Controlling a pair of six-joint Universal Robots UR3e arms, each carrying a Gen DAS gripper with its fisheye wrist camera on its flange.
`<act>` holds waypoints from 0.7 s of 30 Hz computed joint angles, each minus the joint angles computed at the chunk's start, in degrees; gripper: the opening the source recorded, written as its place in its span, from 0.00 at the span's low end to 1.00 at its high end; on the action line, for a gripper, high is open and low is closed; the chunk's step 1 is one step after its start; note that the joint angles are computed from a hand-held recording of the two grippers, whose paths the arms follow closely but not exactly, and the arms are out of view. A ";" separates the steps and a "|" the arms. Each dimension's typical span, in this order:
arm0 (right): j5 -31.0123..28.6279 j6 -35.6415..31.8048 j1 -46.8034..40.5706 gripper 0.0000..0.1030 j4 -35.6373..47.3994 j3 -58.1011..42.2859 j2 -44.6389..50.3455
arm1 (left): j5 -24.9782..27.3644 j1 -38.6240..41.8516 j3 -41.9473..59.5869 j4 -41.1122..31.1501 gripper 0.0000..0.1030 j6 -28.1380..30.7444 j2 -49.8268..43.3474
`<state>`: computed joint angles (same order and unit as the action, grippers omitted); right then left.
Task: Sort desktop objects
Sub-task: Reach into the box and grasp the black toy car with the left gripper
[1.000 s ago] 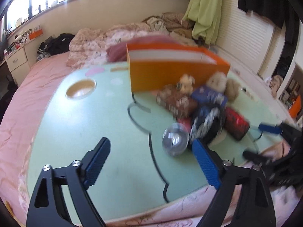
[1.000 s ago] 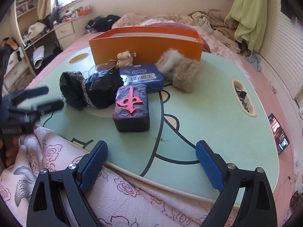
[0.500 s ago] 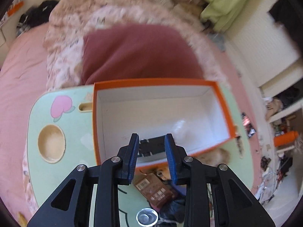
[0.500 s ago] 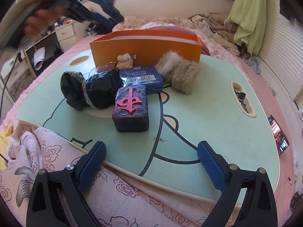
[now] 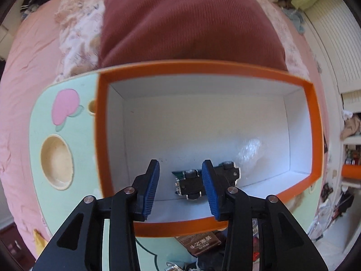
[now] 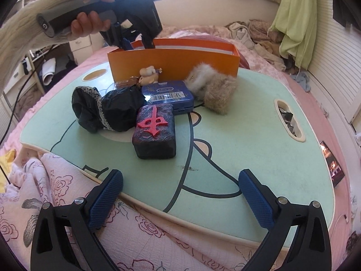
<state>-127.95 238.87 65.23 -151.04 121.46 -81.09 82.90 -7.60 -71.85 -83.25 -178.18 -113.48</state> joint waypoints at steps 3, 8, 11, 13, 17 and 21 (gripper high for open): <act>-0.83 0.01 0.31 1.00 0.18 -0.20 0.20 | 0.44 -1.13 2.57 -3.19 0.56 2.09 -1.28; 0.02 -0.79 -0.76 1.00 -1.75 1.32 -0.45 | 0.96 -1.59 4.18 -6.41 0.54 7.43 -1.21; 1.25 -1.55 -2.33 1.00 -2.55 2.51 -1.41 | -2.50 -0.33 2.64 -7.21 0.25 11.41 0.55; 1.90 -1.96 -3.22 1.00 -3.05 3.27 -2.14 | -2.44 -0.25 1.79 -6.50 0.15 12.85 1.67; 4.13 -3.08 -5.44 0.94 -8.06 7.33 -5.08 | -4.54 1.30 -2.27 -3.39 0.01 16.51 5.19; 5.73 -2.86 -7.67 0.93 -10.21 10.43 -9.74 | -11.77 5.62 -6.53 -2.50 0.01 21.72 10.45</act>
<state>-122.22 236.01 57.57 -161.25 131.89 -90.83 71.13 -1.98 -78.39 -85.75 -156.46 -103.03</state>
